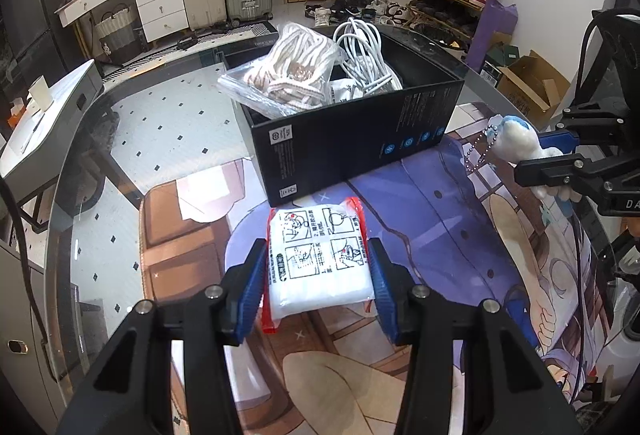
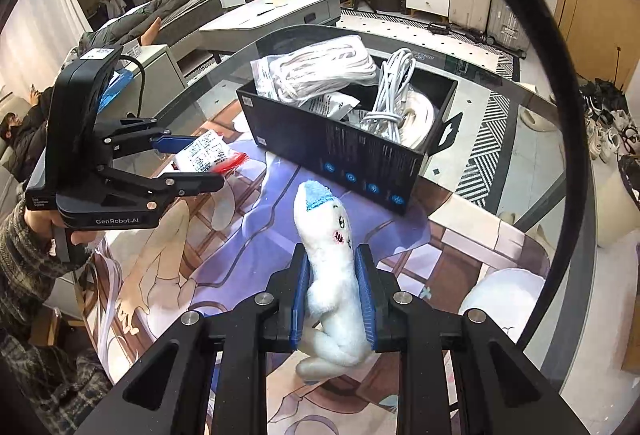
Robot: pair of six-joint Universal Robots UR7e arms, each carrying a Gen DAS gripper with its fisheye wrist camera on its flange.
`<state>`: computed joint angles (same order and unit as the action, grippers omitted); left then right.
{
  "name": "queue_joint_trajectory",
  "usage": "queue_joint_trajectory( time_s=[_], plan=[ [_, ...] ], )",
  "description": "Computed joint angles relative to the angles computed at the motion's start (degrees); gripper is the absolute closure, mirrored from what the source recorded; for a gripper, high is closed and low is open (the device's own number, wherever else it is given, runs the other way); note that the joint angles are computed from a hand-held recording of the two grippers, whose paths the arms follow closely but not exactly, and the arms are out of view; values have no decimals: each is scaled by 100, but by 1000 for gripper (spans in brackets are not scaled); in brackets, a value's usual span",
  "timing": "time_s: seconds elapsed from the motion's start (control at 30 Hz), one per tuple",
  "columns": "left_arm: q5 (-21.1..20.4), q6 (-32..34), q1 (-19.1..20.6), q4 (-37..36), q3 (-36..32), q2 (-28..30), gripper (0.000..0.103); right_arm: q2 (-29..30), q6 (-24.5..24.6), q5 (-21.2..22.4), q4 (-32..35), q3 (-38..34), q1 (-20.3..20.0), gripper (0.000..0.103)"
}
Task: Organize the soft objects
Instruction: 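Lift the packet with the left tool while the right tool carries the plush toy to the box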
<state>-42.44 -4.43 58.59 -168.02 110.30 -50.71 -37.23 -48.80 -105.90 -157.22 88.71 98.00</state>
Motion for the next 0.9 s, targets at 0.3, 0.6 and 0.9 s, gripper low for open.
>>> queue_joint_trajectory(
  time_s=[0.3,0.6,0.9],
  plan=[
    [216,160,-155,-21,-61,-65,56,-16,1,77,-17,-103,117,80],
    [335,354,-275,-83,-191,-57,56,-77,106,242,-13,-228,167,80],
    [385,570,-327,-152,-387,-15,56,-104,165,312,-18,-336,199,80]
  ],
)
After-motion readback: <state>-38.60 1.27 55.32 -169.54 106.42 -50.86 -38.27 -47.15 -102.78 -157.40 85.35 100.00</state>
